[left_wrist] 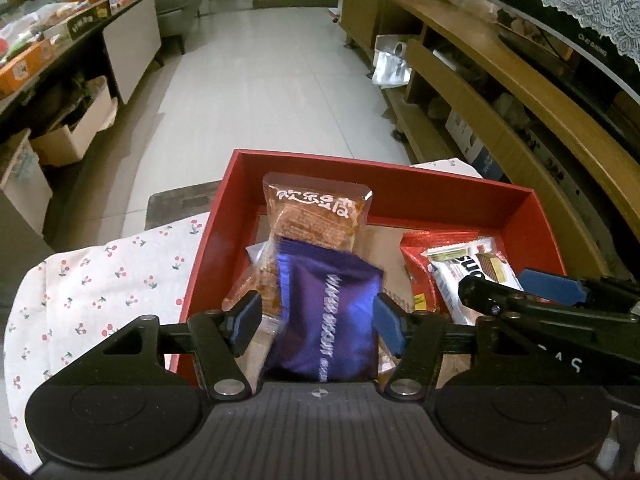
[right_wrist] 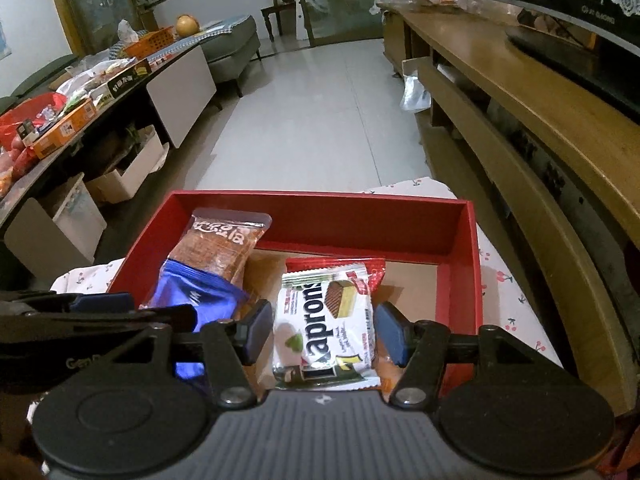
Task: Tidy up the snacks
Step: 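Lower both packs into the red box and open both grippers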
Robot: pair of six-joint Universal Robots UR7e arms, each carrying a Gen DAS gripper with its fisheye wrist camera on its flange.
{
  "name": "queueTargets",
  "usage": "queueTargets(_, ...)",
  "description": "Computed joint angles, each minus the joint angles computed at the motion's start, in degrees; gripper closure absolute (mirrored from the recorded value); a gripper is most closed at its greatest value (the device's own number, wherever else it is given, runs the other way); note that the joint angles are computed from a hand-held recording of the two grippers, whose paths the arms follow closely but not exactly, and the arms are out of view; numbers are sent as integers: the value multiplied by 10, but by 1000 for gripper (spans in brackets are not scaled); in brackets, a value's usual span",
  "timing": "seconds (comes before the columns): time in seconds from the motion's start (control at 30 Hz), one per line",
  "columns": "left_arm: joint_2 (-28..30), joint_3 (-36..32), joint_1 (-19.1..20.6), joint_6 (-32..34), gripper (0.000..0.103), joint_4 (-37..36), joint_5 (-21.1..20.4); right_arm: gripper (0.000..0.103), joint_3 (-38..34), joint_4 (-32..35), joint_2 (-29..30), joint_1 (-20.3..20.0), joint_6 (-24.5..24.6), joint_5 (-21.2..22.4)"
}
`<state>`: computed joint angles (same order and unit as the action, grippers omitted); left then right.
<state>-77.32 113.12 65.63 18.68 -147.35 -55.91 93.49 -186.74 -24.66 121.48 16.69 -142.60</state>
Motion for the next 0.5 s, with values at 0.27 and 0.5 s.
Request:
queueTargets(0.27, -15, 3, -2, -6, 27, 7, -8, 23, 8, -1, -6, 11, 8, -8)
queueTargets(0.5, -48, 15, -4, -2, 22, 19, -21, 23, 17, 6, -11, 30, 18, -15)
